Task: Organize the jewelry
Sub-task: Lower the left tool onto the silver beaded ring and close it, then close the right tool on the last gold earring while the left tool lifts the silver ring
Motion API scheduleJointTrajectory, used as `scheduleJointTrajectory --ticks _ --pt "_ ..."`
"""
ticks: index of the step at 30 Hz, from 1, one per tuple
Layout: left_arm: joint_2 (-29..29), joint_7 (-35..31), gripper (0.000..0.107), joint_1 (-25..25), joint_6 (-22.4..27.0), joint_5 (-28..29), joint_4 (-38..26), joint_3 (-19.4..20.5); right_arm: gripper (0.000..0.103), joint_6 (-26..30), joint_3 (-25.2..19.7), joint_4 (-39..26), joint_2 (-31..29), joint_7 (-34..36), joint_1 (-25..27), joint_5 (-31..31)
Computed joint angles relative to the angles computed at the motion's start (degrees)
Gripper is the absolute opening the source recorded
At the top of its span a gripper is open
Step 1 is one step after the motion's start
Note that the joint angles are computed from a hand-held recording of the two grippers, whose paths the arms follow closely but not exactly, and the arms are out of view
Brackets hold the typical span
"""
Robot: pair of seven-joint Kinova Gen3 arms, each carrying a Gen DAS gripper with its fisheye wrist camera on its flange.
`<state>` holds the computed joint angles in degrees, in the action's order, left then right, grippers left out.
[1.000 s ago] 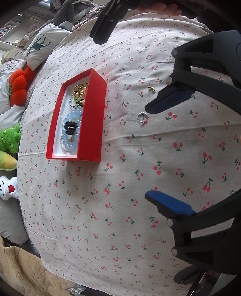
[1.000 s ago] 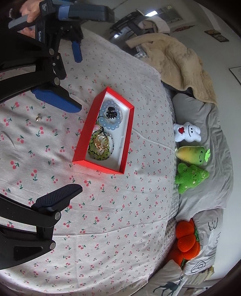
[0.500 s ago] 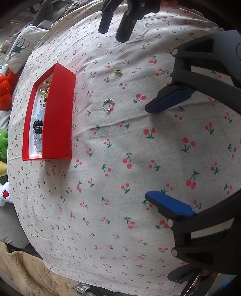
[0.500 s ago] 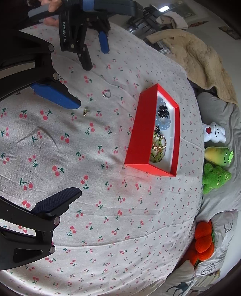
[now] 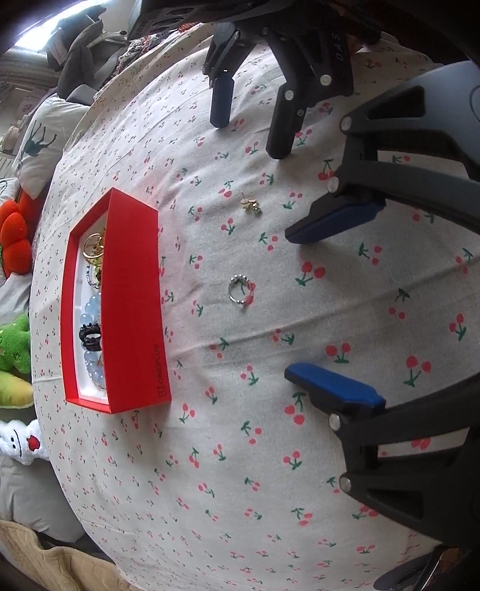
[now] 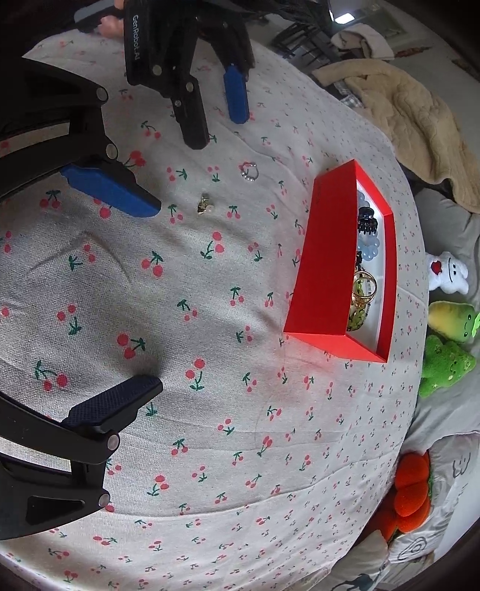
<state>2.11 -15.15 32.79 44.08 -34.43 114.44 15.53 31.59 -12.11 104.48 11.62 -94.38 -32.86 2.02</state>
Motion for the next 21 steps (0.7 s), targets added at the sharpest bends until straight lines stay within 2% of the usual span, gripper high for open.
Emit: scheduleJointTrajectory --ticks 3,15,18,21 --pt "0.63 -0.9 0.054 -0.45 -1.34 0.02 -0.36 -0.49 0.089 -0.41 -0.35 0.13 0.09 1.65 0.53 -0.48" --pt "3.38 -1.7 0.033 0.43 -2.06 -1.89 -2.29 -2.29 0.089 -0.74 -0.79 0.33 0.07 6.95 2.1 -3.86" --pt "4.05 -2.07 0.021 1.08 -1.07 -1.99 -3.15 -2.58 0.089 -0.42 -0.54 0.17 0.08 6.71 1.76 -3.58" --pt "4.51 -1.86 0.021 1.95 0.41 -2.44 -3.93 -2.78 0.089 0.03 -0.33 -0.22 0.23 6.19 1.42 -3.23"
